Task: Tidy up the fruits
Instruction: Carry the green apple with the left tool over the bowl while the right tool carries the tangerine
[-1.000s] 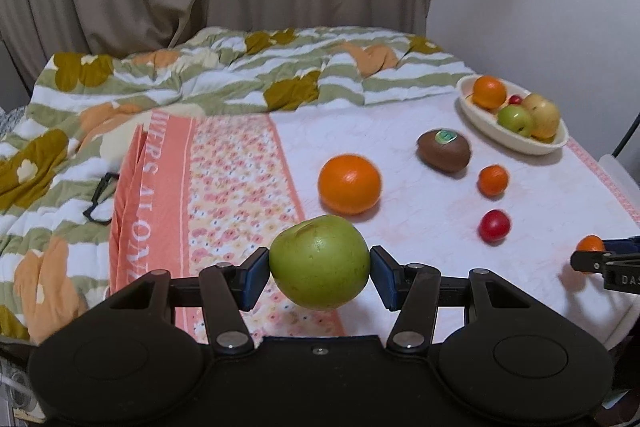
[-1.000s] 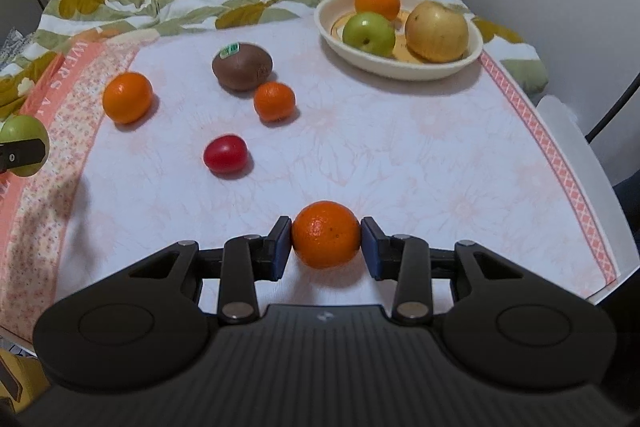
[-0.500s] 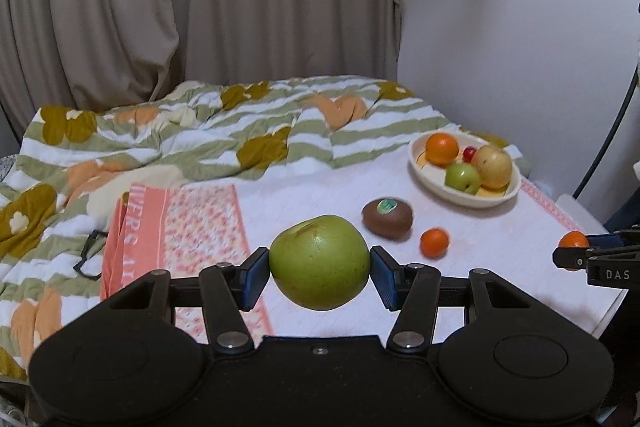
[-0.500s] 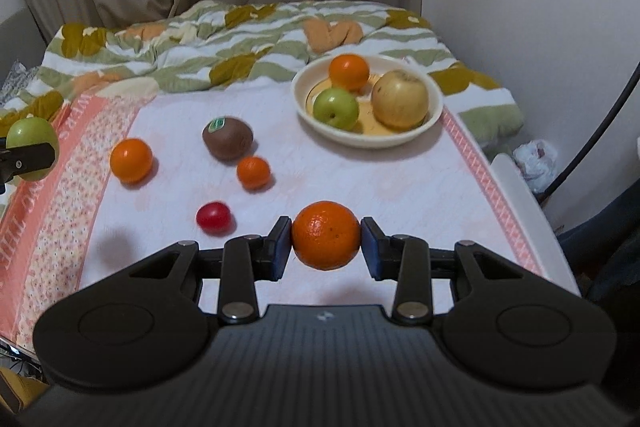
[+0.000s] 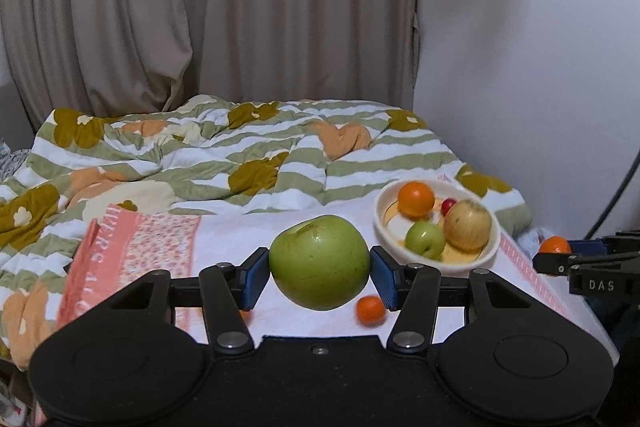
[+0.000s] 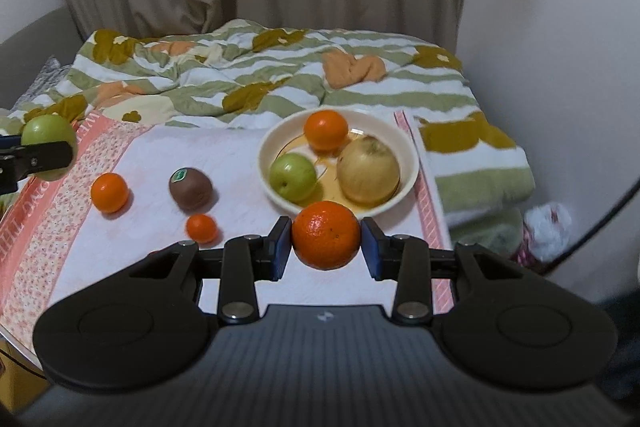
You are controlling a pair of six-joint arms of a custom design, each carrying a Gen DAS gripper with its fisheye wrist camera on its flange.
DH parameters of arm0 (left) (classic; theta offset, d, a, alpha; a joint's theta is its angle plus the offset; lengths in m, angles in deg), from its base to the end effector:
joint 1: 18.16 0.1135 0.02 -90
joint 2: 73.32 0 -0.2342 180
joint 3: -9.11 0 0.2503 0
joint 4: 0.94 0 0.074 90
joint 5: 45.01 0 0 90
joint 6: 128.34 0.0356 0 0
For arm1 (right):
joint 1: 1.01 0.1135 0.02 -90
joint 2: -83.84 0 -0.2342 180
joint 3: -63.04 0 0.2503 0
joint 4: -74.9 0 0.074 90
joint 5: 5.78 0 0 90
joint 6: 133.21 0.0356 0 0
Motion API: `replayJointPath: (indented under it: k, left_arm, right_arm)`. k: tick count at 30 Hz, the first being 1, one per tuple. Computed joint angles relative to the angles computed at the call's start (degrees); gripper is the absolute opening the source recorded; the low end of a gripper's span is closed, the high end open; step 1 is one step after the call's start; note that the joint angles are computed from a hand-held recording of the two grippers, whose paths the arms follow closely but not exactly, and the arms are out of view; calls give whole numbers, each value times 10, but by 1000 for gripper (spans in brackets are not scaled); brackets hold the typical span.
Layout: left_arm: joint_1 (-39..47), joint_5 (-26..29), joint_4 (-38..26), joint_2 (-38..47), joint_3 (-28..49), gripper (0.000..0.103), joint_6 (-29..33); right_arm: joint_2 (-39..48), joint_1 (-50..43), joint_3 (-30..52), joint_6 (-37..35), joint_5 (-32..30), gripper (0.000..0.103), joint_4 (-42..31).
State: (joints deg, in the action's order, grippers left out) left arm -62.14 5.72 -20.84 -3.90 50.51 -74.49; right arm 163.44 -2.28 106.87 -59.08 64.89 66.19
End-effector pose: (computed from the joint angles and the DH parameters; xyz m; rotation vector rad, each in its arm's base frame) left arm 0.1788 -0.1412 0.1398 -0.1485 2.1784 0.0551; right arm 0.2578 0.0061 0.1222 -0.4551 2.2599 0.2435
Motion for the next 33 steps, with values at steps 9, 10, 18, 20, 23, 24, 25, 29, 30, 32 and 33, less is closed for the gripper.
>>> replayJointPath:
  k: [9, 10, 18, 20, 23, 24, 25, 29, 30, 32, 33]
  left_arm:
    - [-10, -30, 5, 222, 188, 59, -47]
    - [-7, -29, 3, 241, 208, 59, -48]
    - [36, 11, -2, 380, 352, 59, -18]
    - [51, 29, -1, 414, 386, 59, -1]
    - [73, 59, 9, 464, 429, 59, 27]
    - [82, 71, 13, 482, 444, 59, 37]
    - [88, 80, 13, 499, 459, 59, 44]
    - [117, 122, 0, 562, 520, 59, 68]
    - [123, 129, -5, 575, 534, 59, 71]
    - [133, 146, -15, 601, 562, 59, 77]
    - [138, 153, -22, 614, 579, 59, 78]
  right_arm:
    - [177, -83, 192, -113, -99, 52, -47]
    - [195, -86, 214, -121, -104, 52, -55]
    - [326, -89, 374, -128, -113, 52, -93]
    - [356, -86, 407, -119, -108, 52, -93]
    - [392, -79, 445, -106, -99, 52, -88]
    - [403, -77, 458, -102, -98, 52, -88]
    - [412, -75, 469, -100, -97, 52, -89]
    - [450, -67, 518, -96, -89, 52, -106]
    - [454, -64, 521, -94, -85, 52, -105]
    - [470, -59, 539, -89, -79, 52, -111]
    - [476, -57, 546, -85, -76, 52, -114]
